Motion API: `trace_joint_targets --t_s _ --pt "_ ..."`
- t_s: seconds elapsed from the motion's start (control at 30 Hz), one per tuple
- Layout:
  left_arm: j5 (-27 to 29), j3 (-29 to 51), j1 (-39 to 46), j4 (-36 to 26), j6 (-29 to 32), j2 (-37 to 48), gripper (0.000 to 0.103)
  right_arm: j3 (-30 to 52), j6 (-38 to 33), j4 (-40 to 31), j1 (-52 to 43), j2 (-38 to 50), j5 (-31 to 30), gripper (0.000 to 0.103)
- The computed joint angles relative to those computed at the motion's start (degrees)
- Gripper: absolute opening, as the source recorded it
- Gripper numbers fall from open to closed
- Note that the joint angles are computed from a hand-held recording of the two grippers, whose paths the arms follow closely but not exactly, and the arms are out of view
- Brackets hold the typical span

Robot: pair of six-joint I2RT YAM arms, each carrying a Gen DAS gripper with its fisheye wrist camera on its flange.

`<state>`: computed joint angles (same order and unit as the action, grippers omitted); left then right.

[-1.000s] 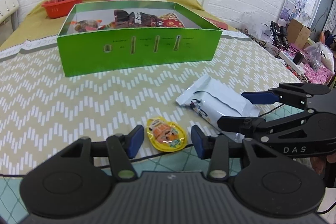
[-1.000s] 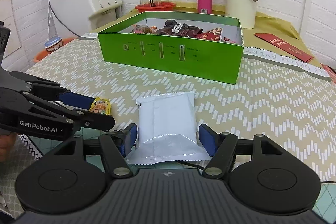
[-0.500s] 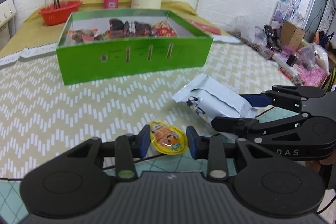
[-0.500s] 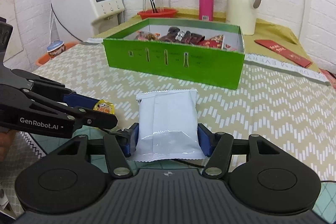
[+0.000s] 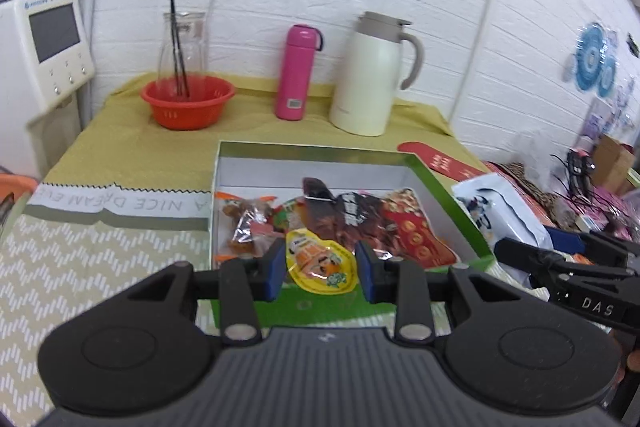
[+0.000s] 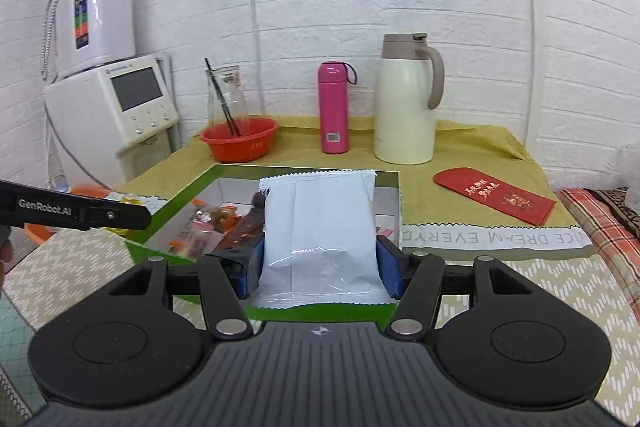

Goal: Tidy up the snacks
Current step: 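Carry the egg snack and foil packet with both tools over the green box, then open both tools to drop the snacks into the box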

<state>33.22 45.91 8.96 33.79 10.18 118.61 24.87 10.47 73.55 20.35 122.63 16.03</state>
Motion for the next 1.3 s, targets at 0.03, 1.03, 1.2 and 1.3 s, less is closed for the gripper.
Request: trace_joint_targets --t_s 0.03,1.03,1.2,1.3 --pt "-0.76 1.58 -0.46 -0.81 -0.46 0.86 0.033 1.47 -0.08 -0.58 -0.51 0.91 0.03 0.096" --pt "-8.79 11.26 -5.28 5.18 -5.54 12.20 0.094 19.20 -7.54 -14.37 -3.70 9.89 -4.37 0.103" --pt "-10.02 3.88 -4.66 9.12 -5.51 6.63 0.093 12.75 -8.09 -9.56 -2.21 5.60 -3.02 0.103" --pt "-8.91 -1.80 -3.53 12.15 -4.70 3.29 0.093 7.85 -8.68 -6.30 -0.39 2.74 -1.24 0.103"
